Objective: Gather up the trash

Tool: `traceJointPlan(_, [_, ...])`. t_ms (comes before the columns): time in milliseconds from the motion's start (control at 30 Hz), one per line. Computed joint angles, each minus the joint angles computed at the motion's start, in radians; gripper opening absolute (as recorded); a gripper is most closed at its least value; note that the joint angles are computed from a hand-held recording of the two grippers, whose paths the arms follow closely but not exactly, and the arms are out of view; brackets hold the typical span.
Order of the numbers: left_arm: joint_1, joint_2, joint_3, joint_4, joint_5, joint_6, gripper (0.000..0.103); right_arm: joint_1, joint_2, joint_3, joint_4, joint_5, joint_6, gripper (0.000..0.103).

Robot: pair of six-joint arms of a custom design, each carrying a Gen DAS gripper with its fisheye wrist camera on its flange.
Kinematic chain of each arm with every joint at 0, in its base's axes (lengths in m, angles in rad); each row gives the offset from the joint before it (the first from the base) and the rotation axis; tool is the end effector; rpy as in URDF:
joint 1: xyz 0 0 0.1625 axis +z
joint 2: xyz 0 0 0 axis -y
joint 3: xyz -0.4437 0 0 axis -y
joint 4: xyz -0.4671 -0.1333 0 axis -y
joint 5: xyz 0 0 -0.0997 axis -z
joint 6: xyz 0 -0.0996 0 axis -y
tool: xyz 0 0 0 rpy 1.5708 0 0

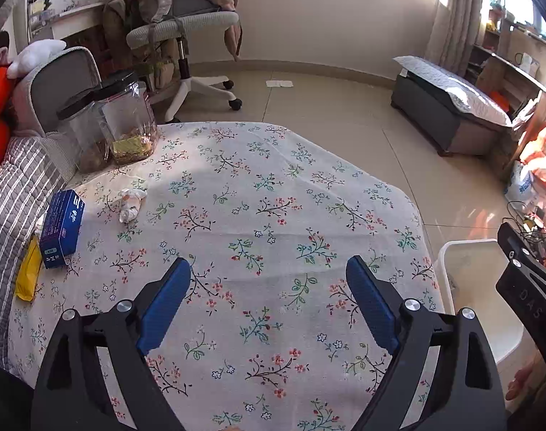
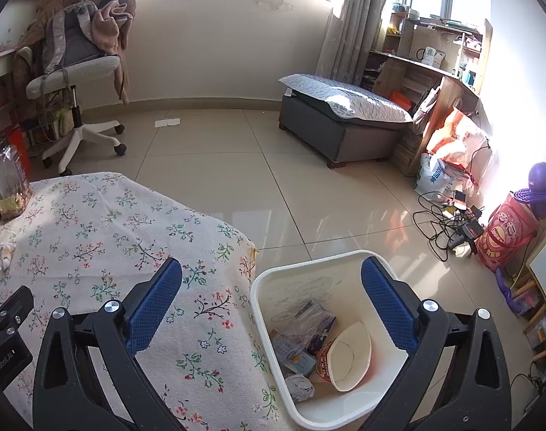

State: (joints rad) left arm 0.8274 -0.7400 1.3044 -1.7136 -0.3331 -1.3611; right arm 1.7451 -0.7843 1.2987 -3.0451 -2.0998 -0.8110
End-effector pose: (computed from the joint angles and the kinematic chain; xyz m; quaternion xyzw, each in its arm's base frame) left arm -0.3740 -0.7428 0.1413 -0.1265 0.7957 -0.4082 0.4292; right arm 0.2289 -0.8211 0.2784 0.2986 -0.8114 0.3507 0.3597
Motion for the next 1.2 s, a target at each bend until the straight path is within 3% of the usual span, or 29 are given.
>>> traceJointPlan(433, [0.021,-0.175,0.144,0.335,-0.043,-0.392,0.086,0.067,0.011,0.084,0.036,0.067,-0.057,0.096])
traceJointPlan(700, [0.047,-0.286,0.214,0.582,-0.129,-0.641,0.086,0.109,0.000,0.166,0.094,0.160,-0.113,0.096])
traceJointPlan(833, [0.067,-0.355,0.252,0.659,-0.174,-0.717,0.086,0.121,-0.001,0.203,0.086,0.165,-0.175,0.096])
traceJointPlan(967, [0.090,-0.427,0.292,0.686,-0.194,-0.757,0.086,0.122,0.004,0.214,0.095,0.145,-0.198,0.096])
traceJointPlan(1100, [0.127,-0.487,0.338,0.529,-0.177,-0.616,0.086,0.119,0.019,0.198,0.106,0.113,-0.202,0.096])
traceJointPlan(1200, [0.160,-0.478,0.302,0.557,-0.166,-0.607,0.086,0.114,0.024,0.191,0.105,0.105,-0.204,0.096])
